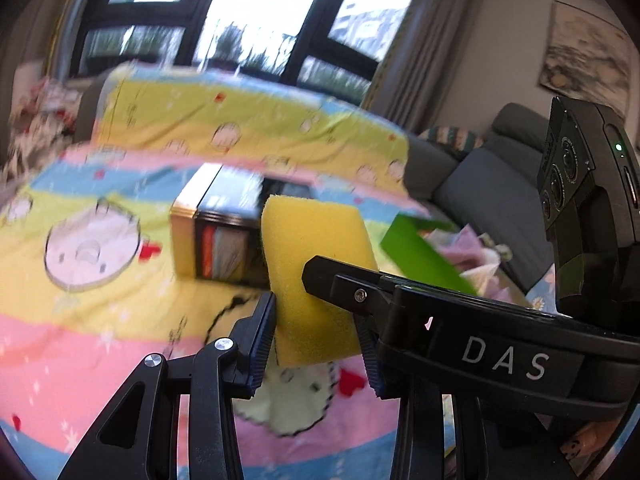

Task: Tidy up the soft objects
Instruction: 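Lift the yellow sponge with the right gripper, then carry the sponge over the green box and lower it inside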

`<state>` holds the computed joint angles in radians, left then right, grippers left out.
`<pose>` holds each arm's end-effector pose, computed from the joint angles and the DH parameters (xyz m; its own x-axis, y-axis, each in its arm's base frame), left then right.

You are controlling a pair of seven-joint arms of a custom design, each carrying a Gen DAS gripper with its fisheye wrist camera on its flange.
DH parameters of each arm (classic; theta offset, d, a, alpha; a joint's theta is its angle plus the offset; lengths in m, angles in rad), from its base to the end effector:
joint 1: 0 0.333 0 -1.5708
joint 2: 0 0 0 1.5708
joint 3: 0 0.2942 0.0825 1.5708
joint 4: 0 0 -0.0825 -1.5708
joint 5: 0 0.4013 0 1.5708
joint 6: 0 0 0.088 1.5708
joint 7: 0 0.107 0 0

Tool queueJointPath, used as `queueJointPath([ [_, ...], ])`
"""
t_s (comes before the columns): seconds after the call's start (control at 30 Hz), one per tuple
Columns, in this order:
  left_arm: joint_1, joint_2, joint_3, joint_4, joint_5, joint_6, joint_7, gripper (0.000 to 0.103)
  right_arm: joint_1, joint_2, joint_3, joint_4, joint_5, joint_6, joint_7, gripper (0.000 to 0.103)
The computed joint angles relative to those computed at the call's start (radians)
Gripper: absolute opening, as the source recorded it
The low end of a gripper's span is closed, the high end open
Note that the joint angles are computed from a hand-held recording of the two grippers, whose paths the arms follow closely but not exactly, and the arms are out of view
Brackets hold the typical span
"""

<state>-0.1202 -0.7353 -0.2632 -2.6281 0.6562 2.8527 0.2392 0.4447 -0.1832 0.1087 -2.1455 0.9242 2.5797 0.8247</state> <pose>0.3666 -0.1945 0.5417 0.1778 -0.9277 0.3282 -0.4604 -0.3732 -0.8055 0.4833 0.2853 0.5174 0.6821 -0.6462 -0.3423 -0.6448 -0.3107 -0.6984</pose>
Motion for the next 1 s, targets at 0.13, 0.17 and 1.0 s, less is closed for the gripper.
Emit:
queueJointPath([
  [0.13,0.052,0.045,-0.060,0.083,0.063,0.033,-0.015,0.039,0.000,-0.066,-0.031,-0.034,0.089,0.039,-0.079,0.046],
  [0.17,0.061,0.056,-0.071,0.098,0.078,0.041,-0.022,0.039,-0.001,-0.078,-0.038,-0.040,0.105,0.048,-0.096,0.046],
  [1.0,-0.033,0.546,-0.063,0.543,0.285,0.117,0.018,0.039,-0.115,-0.099,-0.124,-0.041,0.204,0.150,-0.103,0.048],
])
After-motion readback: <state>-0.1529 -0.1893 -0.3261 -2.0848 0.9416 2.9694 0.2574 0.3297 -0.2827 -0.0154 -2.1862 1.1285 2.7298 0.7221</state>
